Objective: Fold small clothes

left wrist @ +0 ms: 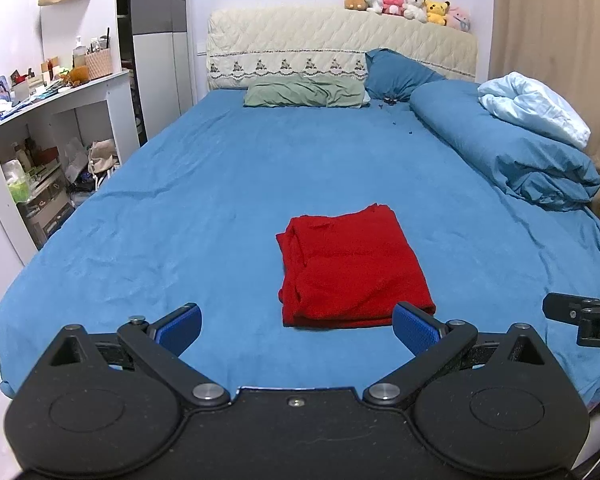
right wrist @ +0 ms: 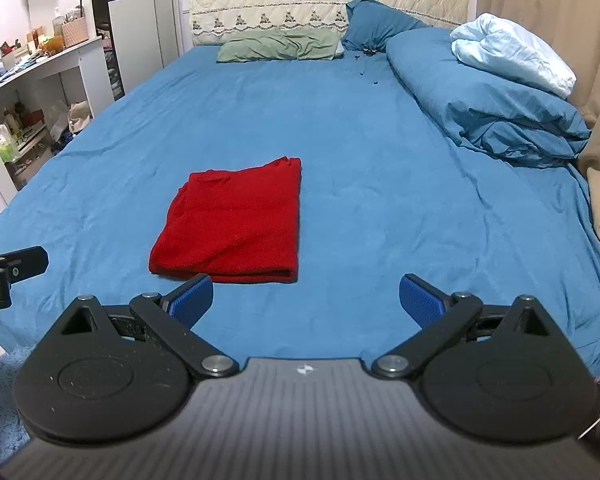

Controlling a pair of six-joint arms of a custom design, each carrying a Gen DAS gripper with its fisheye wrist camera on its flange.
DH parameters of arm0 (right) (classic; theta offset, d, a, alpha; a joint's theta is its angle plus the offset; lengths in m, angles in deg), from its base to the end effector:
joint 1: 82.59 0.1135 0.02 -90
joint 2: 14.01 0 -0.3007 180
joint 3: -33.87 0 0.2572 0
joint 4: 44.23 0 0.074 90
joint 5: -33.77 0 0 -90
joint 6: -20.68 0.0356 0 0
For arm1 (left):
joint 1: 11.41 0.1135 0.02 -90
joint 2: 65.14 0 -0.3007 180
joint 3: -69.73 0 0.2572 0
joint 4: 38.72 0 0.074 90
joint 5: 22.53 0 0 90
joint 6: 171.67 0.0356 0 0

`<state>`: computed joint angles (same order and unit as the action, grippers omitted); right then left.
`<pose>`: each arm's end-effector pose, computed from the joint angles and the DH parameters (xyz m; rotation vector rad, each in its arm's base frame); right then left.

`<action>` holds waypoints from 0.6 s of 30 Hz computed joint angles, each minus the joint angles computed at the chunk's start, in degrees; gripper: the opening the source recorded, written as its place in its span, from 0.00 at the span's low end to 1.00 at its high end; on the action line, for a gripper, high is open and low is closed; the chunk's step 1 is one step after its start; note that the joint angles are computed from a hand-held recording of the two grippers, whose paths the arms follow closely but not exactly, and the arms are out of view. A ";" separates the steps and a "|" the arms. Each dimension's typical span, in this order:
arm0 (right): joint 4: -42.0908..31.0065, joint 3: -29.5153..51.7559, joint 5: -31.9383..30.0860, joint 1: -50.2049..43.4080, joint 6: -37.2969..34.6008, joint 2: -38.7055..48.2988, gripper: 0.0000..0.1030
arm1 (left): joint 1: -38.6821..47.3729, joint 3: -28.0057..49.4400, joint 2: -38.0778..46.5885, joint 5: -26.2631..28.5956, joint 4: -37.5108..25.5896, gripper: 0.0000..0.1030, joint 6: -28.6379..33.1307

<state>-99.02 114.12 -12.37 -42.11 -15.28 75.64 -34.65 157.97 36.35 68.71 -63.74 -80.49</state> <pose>0.2558 0.1859 0.2825 0.4778 2.2382 -0.2392 0.3822 -0.1650 0.2813 0.4871 2.1954 -0.2325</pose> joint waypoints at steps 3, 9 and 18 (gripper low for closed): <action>-0.09 0.02 0.22 0.19 -0.03 -0.12 1.00 | 0.09 -0.14 -0.27 0.05 0.20 1.00 0.27; -0.24 -0.01 0.39 0.35 0.30 -0.27 1.00 | 0.41 -0.82 -0.71 0.11 0.64 1.00 0.62; -0.69 0.41 0.29 0.44 0.72 -0.07 1.00 | 0.58 -0.71 -0.76 0.09 0.42 1.00 1.07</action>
<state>-99.71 114.53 -12.08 -41.67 -14.55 75.57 -34.07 157.25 35.59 68.80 -63.32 -79.42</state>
